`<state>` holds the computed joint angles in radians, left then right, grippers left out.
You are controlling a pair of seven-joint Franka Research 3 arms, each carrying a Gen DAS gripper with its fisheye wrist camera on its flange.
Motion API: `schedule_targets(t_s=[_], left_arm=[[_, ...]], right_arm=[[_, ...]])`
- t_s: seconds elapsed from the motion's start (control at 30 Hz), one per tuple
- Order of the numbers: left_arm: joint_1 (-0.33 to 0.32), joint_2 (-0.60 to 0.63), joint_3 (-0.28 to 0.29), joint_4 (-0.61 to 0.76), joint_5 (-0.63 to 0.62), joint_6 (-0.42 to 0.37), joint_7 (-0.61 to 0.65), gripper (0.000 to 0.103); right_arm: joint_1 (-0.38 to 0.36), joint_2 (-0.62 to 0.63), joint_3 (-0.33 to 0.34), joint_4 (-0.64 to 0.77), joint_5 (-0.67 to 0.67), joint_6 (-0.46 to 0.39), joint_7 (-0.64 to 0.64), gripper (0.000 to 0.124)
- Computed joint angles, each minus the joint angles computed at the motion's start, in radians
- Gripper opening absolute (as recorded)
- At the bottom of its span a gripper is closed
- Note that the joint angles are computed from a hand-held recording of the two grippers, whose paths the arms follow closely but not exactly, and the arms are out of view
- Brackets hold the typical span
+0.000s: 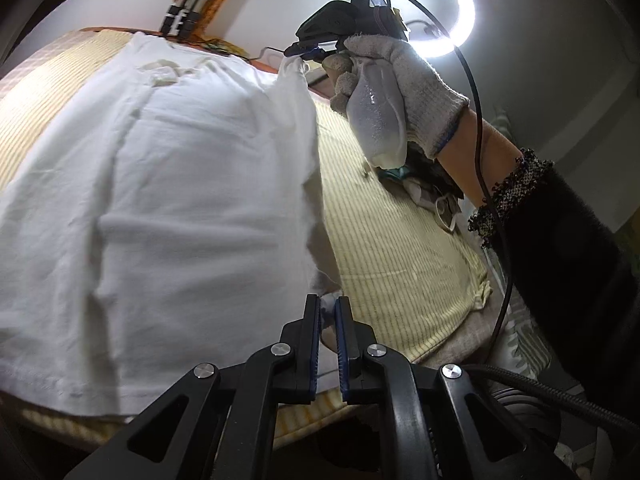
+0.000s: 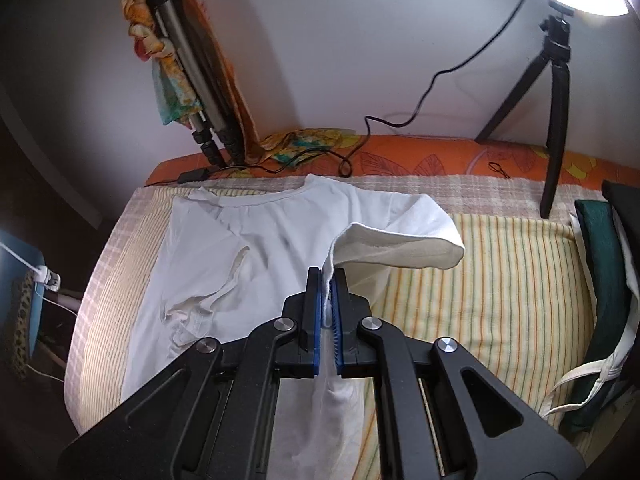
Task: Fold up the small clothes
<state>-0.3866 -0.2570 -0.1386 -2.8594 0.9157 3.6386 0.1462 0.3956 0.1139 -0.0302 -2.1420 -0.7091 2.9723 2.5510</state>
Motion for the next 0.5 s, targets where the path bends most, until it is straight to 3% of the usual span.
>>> schedule_targets(t_s=[0.3, 0.5], left_arm=[[0.024, -0.062, 0.071, -0.075, 0.063, -0.022, -0.06, 0.004], [0.021, -0.071, 0.079, -0.088, 0.065, -0.049, -0.062, 0.004]], right_arm=[[0.097, 0.159, 0.004, 0.189, 0.02, -0.125, -0.096, 0.006], [0.169, 0.261, -0.032, 0.283, 0.075, -0.162, -0.164, 0.006]])
